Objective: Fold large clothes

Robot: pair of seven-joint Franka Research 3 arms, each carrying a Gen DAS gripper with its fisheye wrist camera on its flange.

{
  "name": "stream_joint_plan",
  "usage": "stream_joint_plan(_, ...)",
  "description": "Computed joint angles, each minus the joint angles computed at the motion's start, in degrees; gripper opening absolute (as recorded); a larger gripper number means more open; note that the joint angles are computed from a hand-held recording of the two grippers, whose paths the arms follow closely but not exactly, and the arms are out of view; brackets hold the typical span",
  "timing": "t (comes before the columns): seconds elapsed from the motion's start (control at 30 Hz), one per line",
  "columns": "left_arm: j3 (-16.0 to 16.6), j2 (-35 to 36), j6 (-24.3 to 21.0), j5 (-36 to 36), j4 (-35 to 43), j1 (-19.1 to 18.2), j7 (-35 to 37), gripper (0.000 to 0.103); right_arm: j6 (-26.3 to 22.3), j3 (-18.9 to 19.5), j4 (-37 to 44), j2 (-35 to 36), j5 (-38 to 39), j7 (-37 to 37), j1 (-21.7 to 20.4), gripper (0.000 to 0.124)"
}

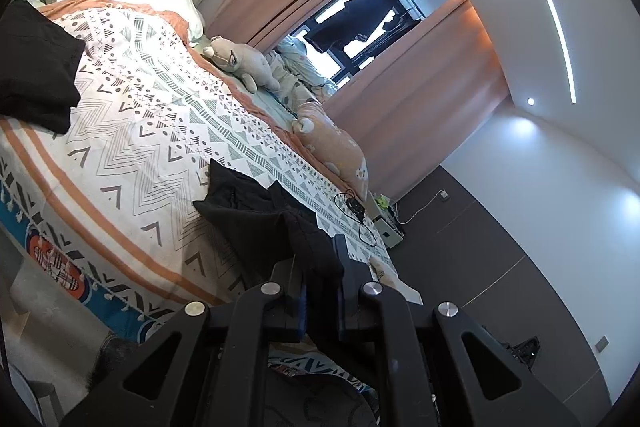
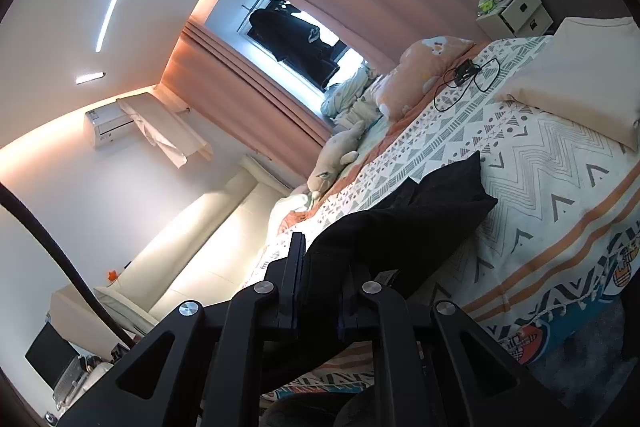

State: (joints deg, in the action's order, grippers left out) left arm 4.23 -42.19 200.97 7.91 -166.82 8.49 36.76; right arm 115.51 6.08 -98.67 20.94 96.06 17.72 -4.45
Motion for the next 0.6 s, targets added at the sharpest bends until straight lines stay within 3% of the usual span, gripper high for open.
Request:
stream_joint_plan(0.37,6.7,12.7,5.9,4.9,9.7,-2.4,-0.9,0.012,5.6,2.7,9.9,5.7,0.1,3.2,1.5,0.009)
stream_joint_plan(0.6,15.2,24.8,5.9,16.4,22.7,-5.8,-10.3,0.012,12.7,6.4,25.4,15.5,-5.1,10.3,4.0,0.009)
